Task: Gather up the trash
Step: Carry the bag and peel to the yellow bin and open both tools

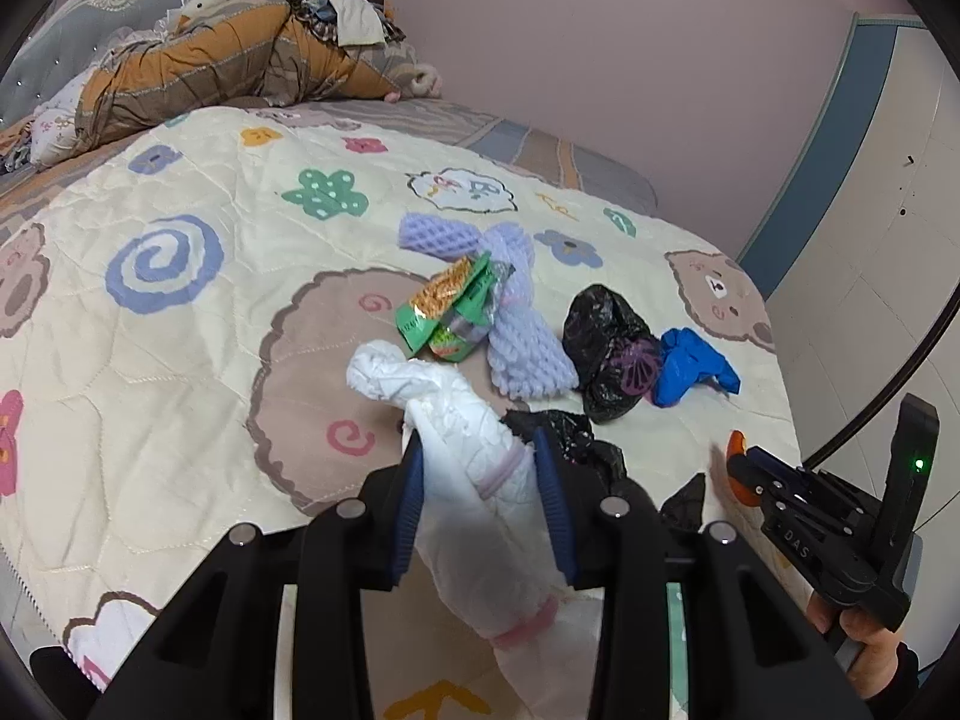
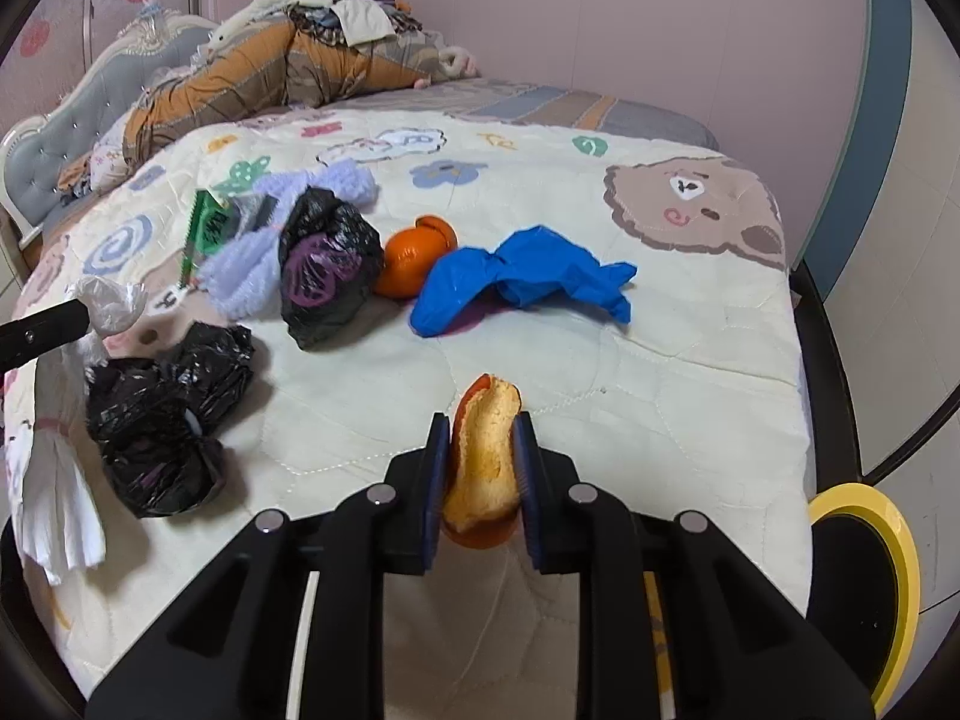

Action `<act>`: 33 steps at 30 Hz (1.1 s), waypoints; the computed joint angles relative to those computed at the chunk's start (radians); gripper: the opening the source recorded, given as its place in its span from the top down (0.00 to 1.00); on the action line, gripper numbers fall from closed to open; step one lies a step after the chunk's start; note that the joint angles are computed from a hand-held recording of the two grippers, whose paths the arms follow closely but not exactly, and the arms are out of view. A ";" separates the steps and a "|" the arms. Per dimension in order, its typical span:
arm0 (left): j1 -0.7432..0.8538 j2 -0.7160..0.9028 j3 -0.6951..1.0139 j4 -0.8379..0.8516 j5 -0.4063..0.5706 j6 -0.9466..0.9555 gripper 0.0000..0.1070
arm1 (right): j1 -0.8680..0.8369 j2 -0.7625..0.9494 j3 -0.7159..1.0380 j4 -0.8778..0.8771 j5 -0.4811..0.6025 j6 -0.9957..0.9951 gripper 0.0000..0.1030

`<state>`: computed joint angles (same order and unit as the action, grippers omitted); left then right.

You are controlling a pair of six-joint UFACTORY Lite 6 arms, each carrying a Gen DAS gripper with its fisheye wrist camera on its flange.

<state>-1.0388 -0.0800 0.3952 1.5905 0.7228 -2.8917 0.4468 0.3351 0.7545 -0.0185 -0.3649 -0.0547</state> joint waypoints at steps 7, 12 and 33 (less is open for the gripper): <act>-0.067 -0.066 0.016 -0.164 0.100 0.143 0.68 | -0.029 -0.137 -0.090 -0.128 0.012 0.115 0.80; -0.139 -0.086 0.055 -0.251 0.200 0.229 0.68 | -0.060 -0.230 -0.148 -0.223 0.020 0.195 0.80; -0.188 0.080 0.296 -0.253 0.182 0.323 0.68 | -0.297 -0.464 -0.280 -0.721 0.012 0.595 0.80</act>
